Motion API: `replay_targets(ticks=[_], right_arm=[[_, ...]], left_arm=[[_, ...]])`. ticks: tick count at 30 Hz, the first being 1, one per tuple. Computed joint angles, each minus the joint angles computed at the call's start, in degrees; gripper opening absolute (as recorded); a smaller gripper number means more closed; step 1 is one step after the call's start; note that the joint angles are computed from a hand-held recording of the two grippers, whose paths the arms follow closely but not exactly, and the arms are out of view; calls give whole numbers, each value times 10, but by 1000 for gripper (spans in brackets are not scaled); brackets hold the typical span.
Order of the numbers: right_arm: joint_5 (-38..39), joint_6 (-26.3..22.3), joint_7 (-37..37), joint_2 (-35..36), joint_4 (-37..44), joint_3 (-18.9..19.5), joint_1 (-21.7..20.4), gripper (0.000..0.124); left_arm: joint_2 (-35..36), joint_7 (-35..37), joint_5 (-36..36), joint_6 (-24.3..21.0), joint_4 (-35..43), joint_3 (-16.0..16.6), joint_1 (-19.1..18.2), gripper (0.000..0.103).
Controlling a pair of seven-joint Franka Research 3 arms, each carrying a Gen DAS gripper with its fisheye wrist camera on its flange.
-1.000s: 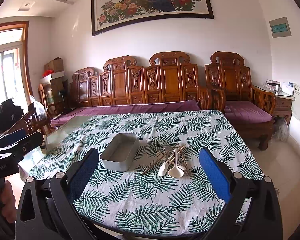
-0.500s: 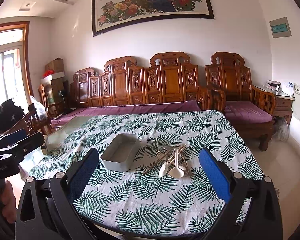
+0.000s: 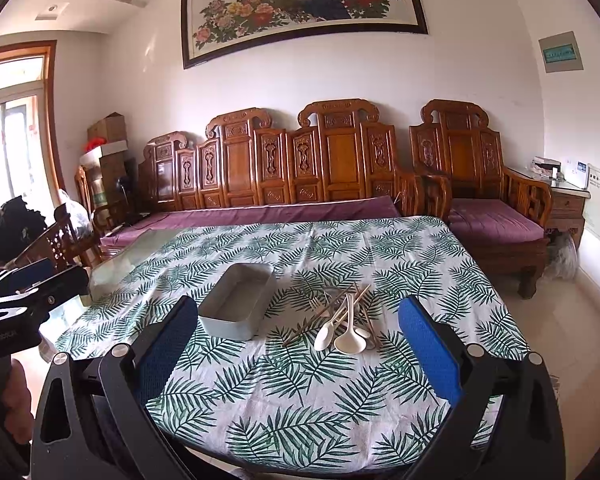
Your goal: Organize utensils
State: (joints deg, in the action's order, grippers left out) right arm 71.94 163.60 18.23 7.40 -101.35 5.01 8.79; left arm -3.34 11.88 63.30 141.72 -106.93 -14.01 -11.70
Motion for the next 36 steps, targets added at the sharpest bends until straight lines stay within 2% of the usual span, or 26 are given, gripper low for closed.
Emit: replay_targets(ticks=[5,14,17,28,36], right_arm=[[-27,-4,25,25,16,1,-3,100],[-110,-3,95,86,57,13,-17,100],[-137,-20,124,108,77,18,-27,100],[-256,0,211,190,146,25,-36,100],[-378,-28,318,284,254,3,-31,100]], left_arm=[[32,60,-53,40,13,14,6,96],[102,182,-138,69,57,34,-2,96],[123,217,-172,85,69,41,-5,96],[216,332,-276,92,143,56,-14,96],[298,412,-333,78,232,63,-25,96]])
